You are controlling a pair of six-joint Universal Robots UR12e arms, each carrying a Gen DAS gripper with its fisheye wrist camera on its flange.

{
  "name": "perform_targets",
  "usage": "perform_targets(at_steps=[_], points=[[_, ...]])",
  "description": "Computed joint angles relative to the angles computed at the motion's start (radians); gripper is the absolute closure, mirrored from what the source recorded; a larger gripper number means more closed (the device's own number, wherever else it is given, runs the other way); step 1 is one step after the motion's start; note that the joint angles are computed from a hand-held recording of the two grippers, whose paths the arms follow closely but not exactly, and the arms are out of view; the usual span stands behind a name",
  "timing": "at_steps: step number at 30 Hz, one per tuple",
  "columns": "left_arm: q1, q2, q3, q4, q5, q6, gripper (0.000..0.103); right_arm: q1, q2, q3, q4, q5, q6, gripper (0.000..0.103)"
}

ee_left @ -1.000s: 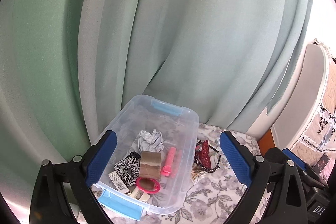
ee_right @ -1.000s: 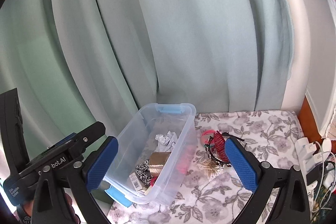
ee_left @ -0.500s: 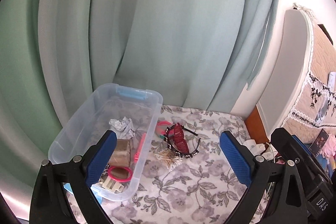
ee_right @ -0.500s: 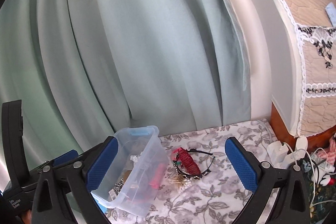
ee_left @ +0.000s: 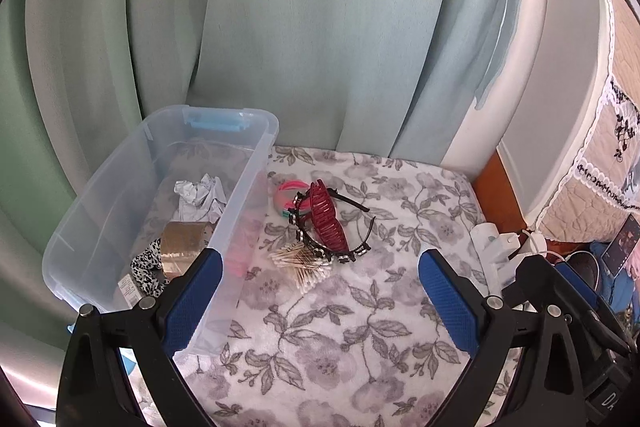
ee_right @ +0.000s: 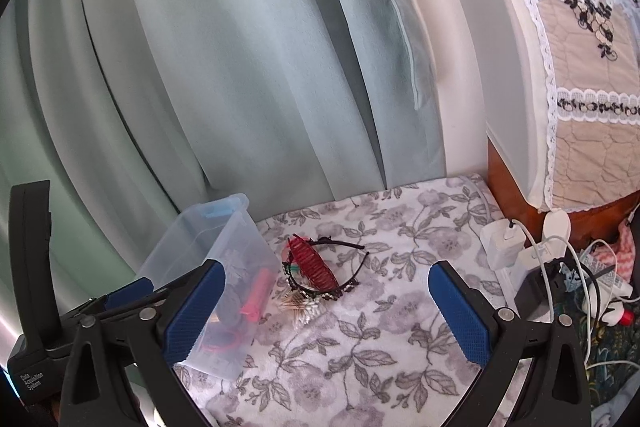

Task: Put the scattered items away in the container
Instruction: 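Withdraw both tools from the box toward the headband and cotton swabs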

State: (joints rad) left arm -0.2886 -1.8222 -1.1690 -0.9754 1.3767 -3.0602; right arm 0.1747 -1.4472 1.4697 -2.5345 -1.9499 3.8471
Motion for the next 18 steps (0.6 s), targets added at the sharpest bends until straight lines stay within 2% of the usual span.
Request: perform_targets(at_steps=[5,10,13,16,18], points=[[-0.001,-0.021,0.007,-0.062,-0.028,-0.006,0.004,-0.023,-0.003,0.026,0.026,0.051,0.037,0.000],[-0.004,-0.038,0.007,-0.086,-0.027,-0.013,0.004,-0.040,0.002,0.038,0.050,0.089,0.046,0.000],[-0.005,-0.046,0.002,-0.077,-0.031,-0.017,0.004,-0.050,0.006,0.048,0.046,0.111,0.051,0.000],[-0.016,-0.048,-0.017,-0.012,0.010,0.002,0.002,-0.060,0.007,0.060,0.038,0.133,0.052,0.000],[-0.024,-0.053,-0.016,-0.001,0.038,0.013,0.000,-0.065,0.006,0.070,0.030,0.140,0.058,0.000]])
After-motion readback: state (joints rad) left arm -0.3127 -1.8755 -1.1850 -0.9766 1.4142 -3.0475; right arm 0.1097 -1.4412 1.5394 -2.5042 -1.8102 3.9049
